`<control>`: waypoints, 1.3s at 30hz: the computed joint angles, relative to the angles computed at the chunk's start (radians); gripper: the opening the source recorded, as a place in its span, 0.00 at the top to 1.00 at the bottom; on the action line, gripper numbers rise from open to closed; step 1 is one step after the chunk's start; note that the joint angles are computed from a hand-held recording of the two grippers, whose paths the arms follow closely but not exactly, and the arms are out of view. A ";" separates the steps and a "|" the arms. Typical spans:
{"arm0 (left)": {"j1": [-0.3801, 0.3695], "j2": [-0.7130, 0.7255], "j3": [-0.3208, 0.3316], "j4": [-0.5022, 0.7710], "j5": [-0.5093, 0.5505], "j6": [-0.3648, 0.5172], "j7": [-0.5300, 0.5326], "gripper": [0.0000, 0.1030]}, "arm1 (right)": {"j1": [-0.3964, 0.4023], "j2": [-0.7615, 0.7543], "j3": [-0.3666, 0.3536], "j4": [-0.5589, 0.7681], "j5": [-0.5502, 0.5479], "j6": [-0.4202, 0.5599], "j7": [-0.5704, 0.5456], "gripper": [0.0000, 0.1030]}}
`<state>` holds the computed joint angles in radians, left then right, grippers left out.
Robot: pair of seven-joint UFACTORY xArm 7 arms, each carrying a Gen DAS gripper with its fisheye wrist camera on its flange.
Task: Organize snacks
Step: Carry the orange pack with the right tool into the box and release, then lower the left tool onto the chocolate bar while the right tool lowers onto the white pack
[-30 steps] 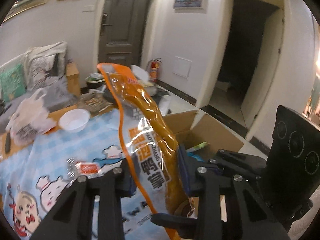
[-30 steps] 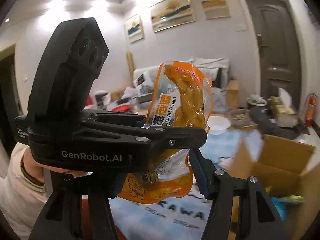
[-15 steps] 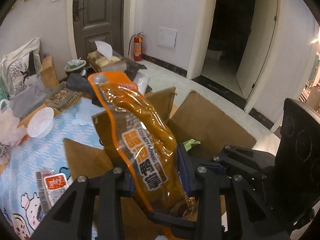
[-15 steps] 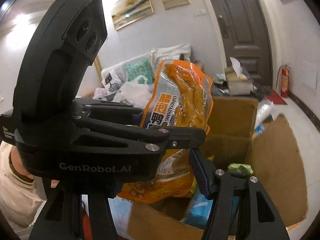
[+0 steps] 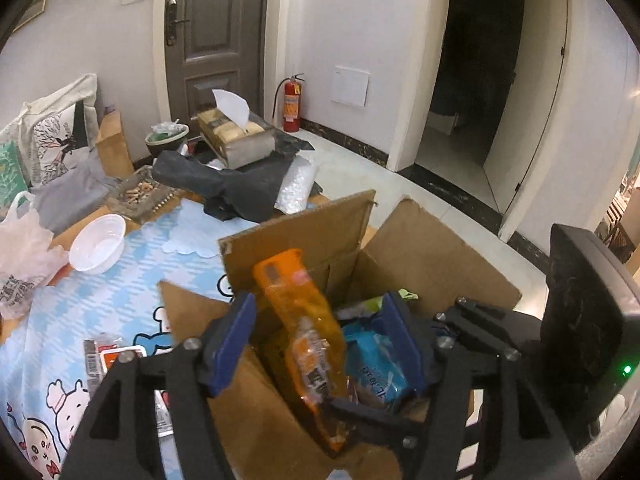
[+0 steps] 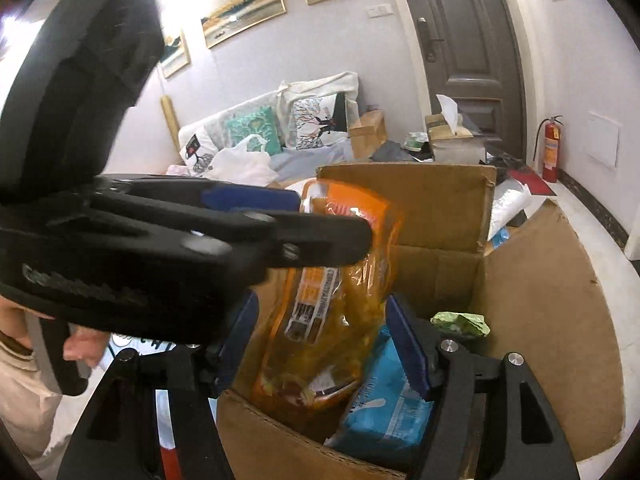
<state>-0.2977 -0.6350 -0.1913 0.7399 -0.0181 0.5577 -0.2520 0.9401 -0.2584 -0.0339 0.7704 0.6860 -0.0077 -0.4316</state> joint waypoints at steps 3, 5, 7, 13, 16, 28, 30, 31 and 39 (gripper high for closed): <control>0.009 -0.026 -0.002 -0.009 0.008 0.010 -0.008 0.38 | -0.044 -0.014 0.042 -0.011 -0.042 0.004 0.047 0.39; 0.018 -0.053 -0.005 -0.020 0.015 0.016 -0.018 0.38 | -0.044 -0.005 0.040 -0.005 -0.061 0.004 0.058 0.39; 0.016 -0.081 0.002 -0.031 0.010 0.018 -0.023 0.38 | -0.061 -0.006 0.058 -0.005 -0.086 0.006 0.082 0.39; 0.028 -0.202 0.025 -0.079 0.005 0.035 -0.018 0.33 | -0.090 -0.002 0.097 0.010 -0.158 0.012 0.145 0.39; 0.049 -0.296 0.042 -0.115 0.008 0.062 -0.014 0.33 | -0.089 0.002 0.112 0.027 -0.189 0.009 0.164 0.39; 0.237 -0.686 0.190 -0.267 0.054 0.275 0.090 0.29 | 0.123 0.150 0.085 0.231 -0.096 0.015 0.047 0.39; 0.268 -0.733 0.226 -0.295 0.057 0.307 0.122 0.28 | 0.088 0.210 0.138 0.289 -0.151 0.040 0.102 0.39; 0.283 -0.749 0.241 -0.308 0.059 0.318 0.140 0.26 | 0.073 0.235 0.158 0.312 -0.189 0.050 0.142 0.38; 0.401 -0.803 0.373 -0.440 0.048 0.335 0.286 0.26 | 0.073 0.469 0.169 0.502 -0.427 0.117 0.442 0.30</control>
<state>0.1033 -1.4381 0.1818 0.2997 0.0303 0.8924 0.0336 1.0132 0.2103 0.1348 1.2723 0.2587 0.1097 0.0104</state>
